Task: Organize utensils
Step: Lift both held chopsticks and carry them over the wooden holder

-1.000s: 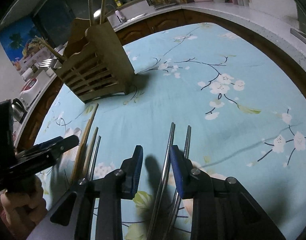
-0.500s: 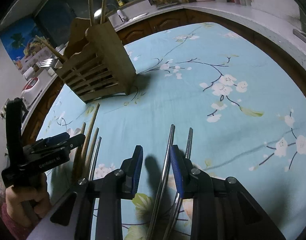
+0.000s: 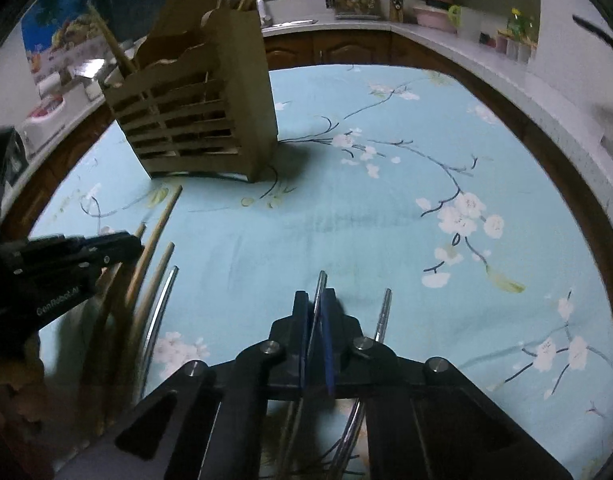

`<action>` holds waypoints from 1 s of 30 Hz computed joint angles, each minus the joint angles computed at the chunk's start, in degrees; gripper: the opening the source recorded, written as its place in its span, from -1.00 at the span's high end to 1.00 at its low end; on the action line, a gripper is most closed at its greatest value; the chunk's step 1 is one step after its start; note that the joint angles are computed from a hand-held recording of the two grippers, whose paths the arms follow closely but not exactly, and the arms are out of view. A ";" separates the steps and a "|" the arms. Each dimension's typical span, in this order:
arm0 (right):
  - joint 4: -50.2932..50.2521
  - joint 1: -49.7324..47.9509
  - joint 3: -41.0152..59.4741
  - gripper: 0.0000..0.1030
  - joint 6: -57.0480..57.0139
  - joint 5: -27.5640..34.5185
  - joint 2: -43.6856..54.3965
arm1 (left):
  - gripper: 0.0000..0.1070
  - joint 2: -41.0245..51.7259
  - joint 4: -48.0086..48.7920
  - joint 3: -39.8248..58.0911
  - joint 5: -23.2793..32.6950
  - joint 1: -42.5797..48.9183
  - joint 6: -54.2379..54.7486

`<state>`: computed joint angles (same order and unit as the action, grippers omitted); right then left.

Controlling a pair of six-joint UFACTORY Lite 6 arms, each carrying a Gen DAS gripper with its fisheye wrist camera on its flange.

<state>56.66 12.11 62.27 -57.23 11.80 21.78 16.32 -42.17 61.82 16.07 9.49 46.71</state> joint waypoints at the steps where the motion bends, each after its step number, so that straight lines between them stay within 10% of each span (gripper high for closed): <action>1: 3.47 -1.05 -0.06 0.91 -2.85 2.34 -0.28 | 0.91 -1.11 -2.93 -0.70 1.28 1.10 2.86; 14: 11.05 -3.68 -8.73 0.91 -6.09 13.37 -22.74 | 0.91 -28.78 -15.75 -11.80 22.94 15.37 15.14; 30: 6.94 -3.16 0.19 0.91 1.11 15.70 -30.72 | 0.91 -36.30 -20.13 -4.29 40.06 30.39 17.11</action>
